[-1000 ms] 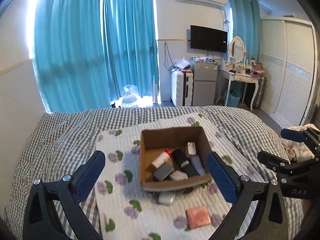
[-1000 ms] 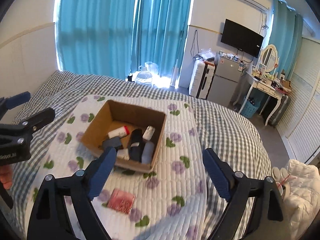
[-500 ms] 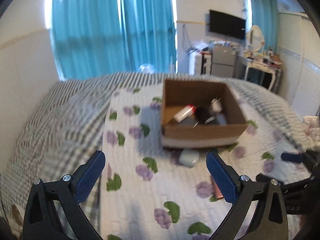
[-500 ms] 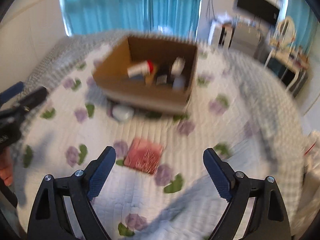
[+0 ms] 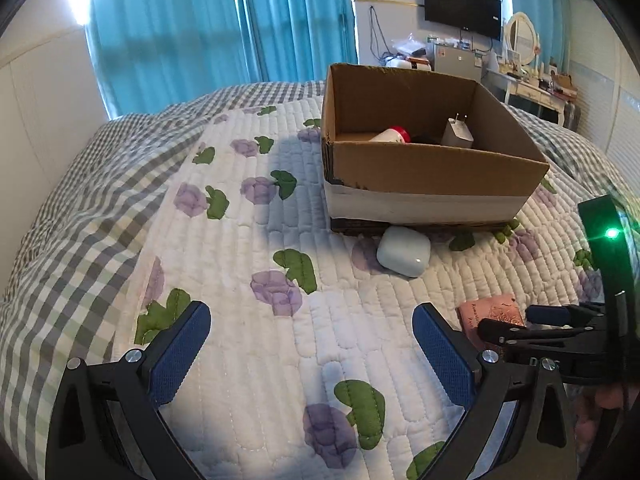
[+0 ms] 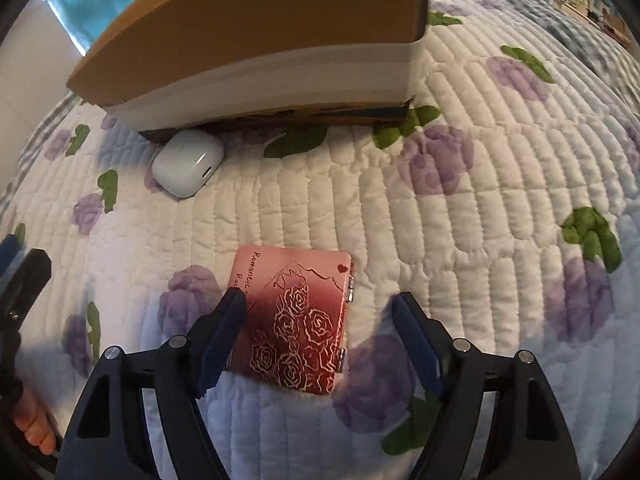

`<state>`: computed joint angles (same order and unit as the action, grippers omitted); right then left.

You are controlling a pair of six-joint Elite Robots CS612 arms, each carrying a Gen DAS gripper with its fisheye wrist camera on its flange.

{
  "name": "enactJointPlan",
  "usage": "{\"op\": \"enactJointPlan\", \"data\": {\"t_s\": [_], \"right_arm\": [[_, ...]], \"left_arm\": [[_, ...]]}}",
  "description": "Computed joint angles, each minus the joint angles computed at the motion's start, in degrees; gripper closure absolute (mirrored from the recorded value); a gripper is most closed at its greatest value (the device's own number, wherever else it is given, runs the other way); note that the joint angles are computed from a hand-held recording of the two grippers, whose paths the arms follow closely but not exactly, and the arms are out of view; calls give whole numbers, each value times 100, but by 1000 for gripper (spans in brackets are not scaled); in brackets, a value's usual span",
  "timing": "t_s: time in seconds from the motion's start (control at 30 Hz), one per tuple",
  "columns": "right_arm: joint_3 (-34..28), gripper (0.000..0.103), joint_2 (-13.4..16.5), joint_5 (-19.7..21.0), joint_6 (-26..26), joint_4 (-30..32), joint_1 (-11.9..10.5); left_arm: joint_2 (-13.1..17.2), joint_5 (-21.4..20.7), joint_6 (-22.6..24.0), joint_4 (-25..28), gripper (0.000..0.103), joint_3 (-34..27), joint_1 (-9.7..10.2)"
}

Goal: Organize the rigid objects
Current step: 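Grasp the pink phone case with the right gripper while the left gripper grasps the white earbuds case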

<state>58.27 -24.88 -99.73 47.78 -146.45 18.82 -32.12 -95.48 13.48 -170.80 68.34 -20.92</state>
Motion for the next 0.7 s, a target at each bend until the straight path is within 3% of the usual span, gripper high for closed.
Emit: {"op": "enactJointPlan", "data": {"t_s": [0.1,0.17,0.2,0.27,0.37,0.5,0.7], "right_arm": [[-64,27,23,7,-58,24,10],[-105,41,30,115,-303,-48,42],[-128,45,21,24,-352,-1,70],[-106,67,-30,-233,-426,-18,116],[67,85,-176,-447,-630,-442,161],[-183,88,-91,-346,-984,-489,209],[-634,91,207,-272,-842,-107,191]], "left_arm": [[20,-36,-98,41,0,-41,26],[23,-83,-179,13,0,-40,48],[20,-104,-230,-14,0,-30,61],[35,-114,-301,-21,0,-51,76],[44,-145,-338,-39,0,-59,89],[49,-124,-328,-20,0,-70,87],[55,-144,-296,40,0,-88,95]]}}
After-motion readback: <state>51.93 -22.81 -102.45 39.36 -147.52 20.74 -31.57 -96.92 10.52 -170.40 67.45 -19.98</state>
